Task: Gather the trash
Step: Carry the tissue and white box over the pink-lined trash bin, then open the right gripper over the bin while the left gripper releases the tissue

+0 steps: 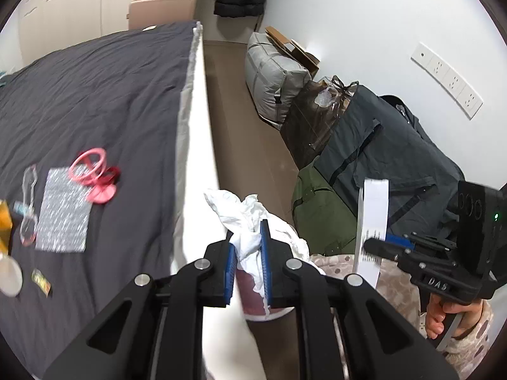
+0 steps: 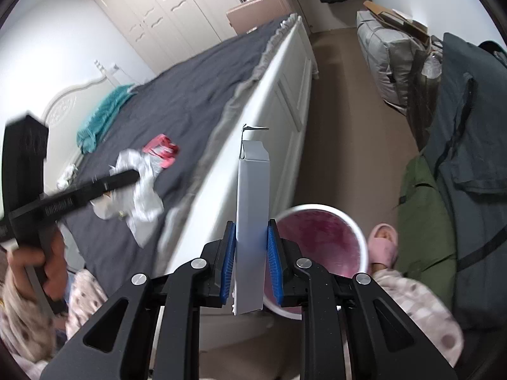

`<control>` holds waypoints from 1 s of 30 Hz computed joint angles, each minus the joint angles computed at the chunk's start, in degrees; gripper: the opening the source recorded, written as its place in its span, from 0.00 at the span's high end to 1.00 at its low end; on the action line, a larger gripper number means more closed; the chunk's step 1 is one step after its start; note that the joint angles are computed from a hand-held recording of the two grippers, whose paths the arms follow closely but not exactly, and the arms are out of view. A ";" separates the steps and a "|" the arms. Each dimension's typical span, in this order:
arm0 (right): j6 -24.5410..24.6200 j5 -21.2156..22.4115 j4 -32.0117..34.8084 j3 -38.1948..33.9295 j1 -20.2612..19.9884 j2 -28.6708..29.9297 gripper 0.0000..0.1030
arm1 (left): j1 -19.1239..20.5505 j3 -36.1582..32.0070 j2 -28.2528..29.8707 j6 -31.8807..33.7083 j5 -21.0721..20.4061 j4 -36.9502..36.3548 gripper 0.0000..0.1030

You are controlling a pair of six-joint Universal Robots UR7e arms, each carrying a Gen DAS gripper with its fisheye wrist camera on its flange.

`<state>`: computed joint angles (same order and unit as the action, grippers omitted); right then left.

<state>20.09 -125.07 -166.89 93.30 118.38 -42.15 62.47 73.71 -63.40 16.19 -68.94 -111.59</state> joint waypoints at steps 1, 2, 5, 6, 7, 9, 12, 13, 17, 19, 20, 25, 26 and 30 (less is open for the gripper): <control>-0.38 0.94 0.31 0.47 -0.94 -0.38 0.82 | -0.07 -0.48 0.81 0.01 -0.08 0.07 0.87; -0.71 2.61 0.54 0.83 -2.08 -0.68 0.82 | -0.13 -0.84 1.49 0.05 0.11 0.14 0.87; -1.93 5.41 2.58 0.20 -4.57 -0.11 0.82 | -0.32 -1.28 3.10 0.16 1.34 0.06 0.87; -2.38 5.35 3.10 -0.04 -4.90 0.36 0.81 | -0.24 -1.66 3.63 -0.17 1.50 0.43 0.87; -2.83 5.60 4.48 -0.86 -5.43 1.00 0.81 | -0.17 -1.91 3.91 -0.36 1.67 0.60 0.87; -3.44 5.86 7.39 -2.37 -6.00 2.11 0.79 | -0.15 -2.08 4.40 -0.76 2.20 0.85 0.87; -5.16 4.79 9.35 -4.33 -6.09 3.95 0.64 | -0.04 -2.61 5.02 -1.72 2.54 1.12 0.87; -5.91 4.20 9.09 -4.62 -5.99 4.35 0.53 | 0.00 -2.71 5.21 -2.16 2.60 1.01 0.87; -7.62 0.32 10.32 -5.95 -5.26 5.43 0.34 | 0.30 -3.29 5.88 -3.44 2.44 1.32 0.87; -7.18 -2.77 9.46 -5.45 -4.93 5.37 0.14 | 0.37 -3.41 6.05 -3.58 2.28 1.47 0.87; -6.82 -3.98 8.45 -4.89 -4.80 5.21 0.11 | 0.40 -3.32 6.09 -3.62 2.18 1.50 0.87; -6.29 -4.46 0.21 0.46 -5.39 2.98 0.08 | 0.34 -2.27 6.29 -4.05 0.64 1.69 0.87; -6.03 -4.68 -0.83 1.36 -5.48 2.54 0.08 | 0.23 -1.79 6.25 -3.95 0.35 1.60 0.87; -3.34 -5.45 -3.61 5.23 -6.00 0.23 0.08 | -0.20 0.03 6.07 -3.42 -0.36 1.81 0.87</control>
